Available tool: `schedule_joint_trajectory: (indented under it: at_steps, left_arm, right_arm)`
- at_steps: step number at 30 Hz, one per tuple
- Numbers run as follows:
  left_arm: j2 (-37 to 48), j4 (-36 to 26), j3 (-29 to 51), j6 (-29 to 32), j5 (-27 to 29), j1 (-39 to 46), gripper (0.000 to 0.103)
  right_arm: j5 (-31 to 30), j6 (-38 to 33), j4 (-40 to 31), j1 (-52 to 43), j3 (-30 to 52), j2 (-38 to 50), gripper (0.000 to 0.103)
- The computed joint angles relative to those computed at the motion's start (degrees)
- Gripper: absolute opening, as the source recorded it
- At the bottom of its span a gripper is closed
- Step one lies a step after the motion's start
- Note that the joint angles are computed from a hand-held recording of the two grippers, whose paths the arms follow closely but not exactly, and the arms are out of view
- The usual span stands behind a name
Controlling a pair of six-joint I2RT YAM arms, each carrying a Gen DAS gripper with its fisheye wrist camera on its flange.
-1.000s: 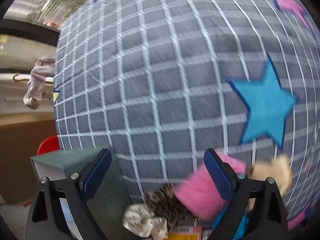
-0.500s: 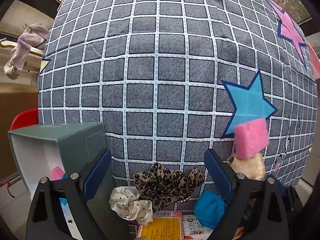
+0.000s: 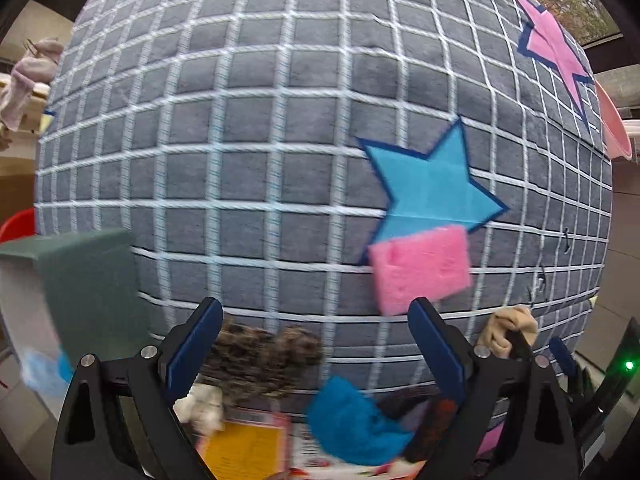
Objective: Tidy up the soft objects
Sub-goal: 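Grasp the pink sponge with the left gripper while the right grasps the beige knit glove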
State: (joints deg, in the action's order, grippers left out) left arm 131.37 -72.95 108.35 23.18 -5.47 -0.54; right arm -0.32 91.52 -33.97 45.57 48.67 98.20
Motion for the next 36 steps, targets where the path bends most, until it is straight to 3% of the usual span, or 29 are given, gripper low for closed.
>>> schedule_joint_trajectory:
  at_steps: [4, 11, 14, 18, 26, 33, 36]
  left_arm:
    - [-1.94, 3.57, -5.79, -3.77, -0.33, -2.62, 0.096]
    - [-5.89, 9.61, -13.52, -14.63, 0.4, -6.14, 0.096]
    - [-10.01, 12.71, -19.09, -16.16, 2.55, -5.29, 0.096]
    - [-10.81, 8.84, -16.91, -19.14, 2.52, -8.78, 0.096]
    - [-10.85, 15.93, -24.53, -24.93, 0.8, -13.48, 0.096]
    - [-7.6, 20.2, -25.51, -26.66, 0.21, -15.46, 0.1]
    - [-1.45, 19.48, -19.43, -27.23, 1.88, -15.38, 0.103]
  right_arm:
    - [1.86, 8.35, 6.86, 2.01, -13.29, -12.79, 0.103]
    - [3.5, 10.74, 13.02, 4.95, -21.6, -22.82, 0.103]
    - [3.48, 8.05, 14.31, 4.1, -18.4, -19.78, 0.103]
    - [2.51, 2.69, 17.37, 2.03, -13.25, -12.85, 0.103]
    - [-1.49, -4.32, 18.44, 0.46, -5.46, 0.58, 0.103]
    - [-0.87, -9.74, 6.44, 1.35, 7.96, 10.94, 0.103]
    - [-0.91, -9.29, 3.96, 1.54, 11.79, 13.7, 0.103]
